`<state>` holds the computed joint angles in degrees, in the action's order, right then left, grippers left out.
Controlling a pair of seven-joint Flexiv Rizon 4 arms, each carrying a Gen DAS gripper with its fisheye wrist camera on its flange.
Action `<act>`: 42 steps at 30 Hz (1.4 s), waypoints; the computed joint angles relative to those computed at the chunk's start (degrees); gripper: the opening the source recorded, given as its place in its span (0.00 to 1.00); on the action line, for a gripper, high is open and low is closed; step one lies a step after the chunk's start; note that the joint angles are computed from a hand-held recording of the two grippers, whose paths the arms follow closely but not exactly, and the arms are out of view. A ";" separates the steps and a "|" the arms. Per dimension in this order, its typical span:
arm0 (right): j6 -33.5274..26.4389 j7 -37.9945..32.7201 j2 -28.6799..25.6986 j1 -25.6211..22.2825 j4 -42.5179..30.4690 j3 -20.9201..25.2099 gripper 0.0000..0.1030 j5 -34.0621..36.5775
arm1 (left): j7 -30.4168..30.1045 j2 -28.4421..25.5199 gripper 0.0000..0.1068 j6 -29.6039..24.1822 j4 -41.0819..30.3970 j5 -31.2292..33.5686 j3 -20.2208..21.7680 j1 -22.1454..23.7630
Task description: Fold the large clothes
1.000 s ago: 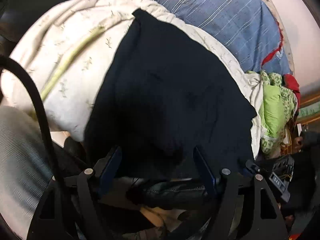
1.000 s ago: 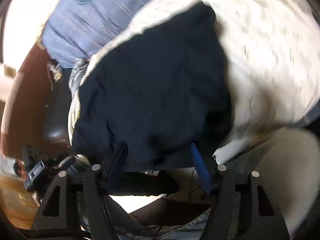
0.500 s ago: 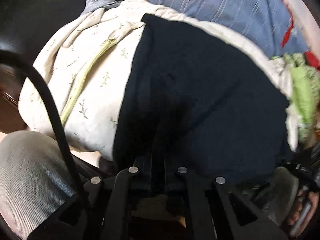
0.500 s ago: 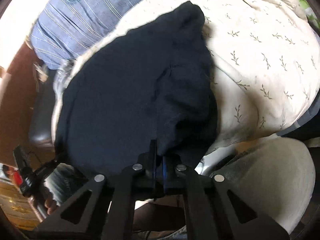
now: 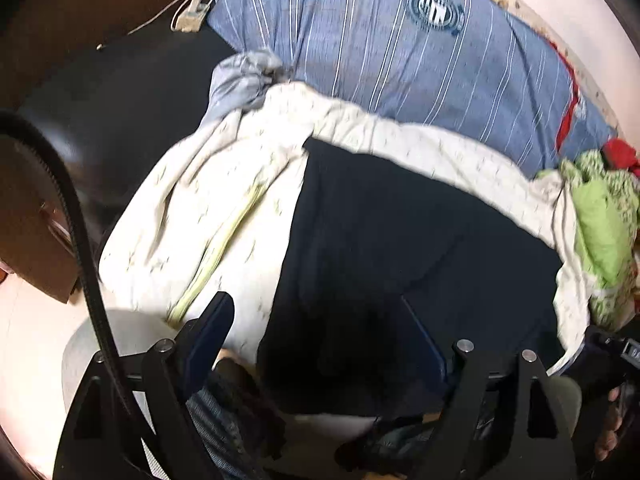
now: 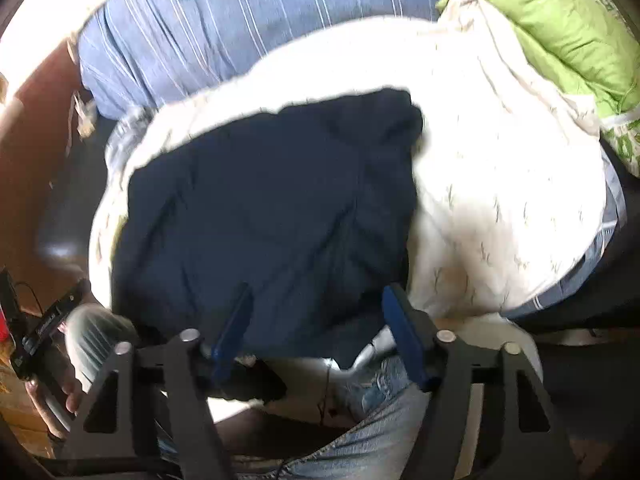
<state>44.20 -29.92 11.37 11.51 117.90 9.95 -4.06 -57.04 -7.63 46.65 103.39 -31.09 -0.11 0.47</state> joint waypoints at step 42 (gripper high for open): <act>25.55 -24.55 -19.41 -12.01 -4.89 -3.28 0.72 30.93 | -17.14 -39.86 0.78 -26.27 -50.46 9.02 -6.52 -0.23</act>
<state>69.75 -54.47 -8.04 -0.50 113.01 6.68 26.86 -74.18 -47.48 20.38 52.93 -22.07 -6.63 0.24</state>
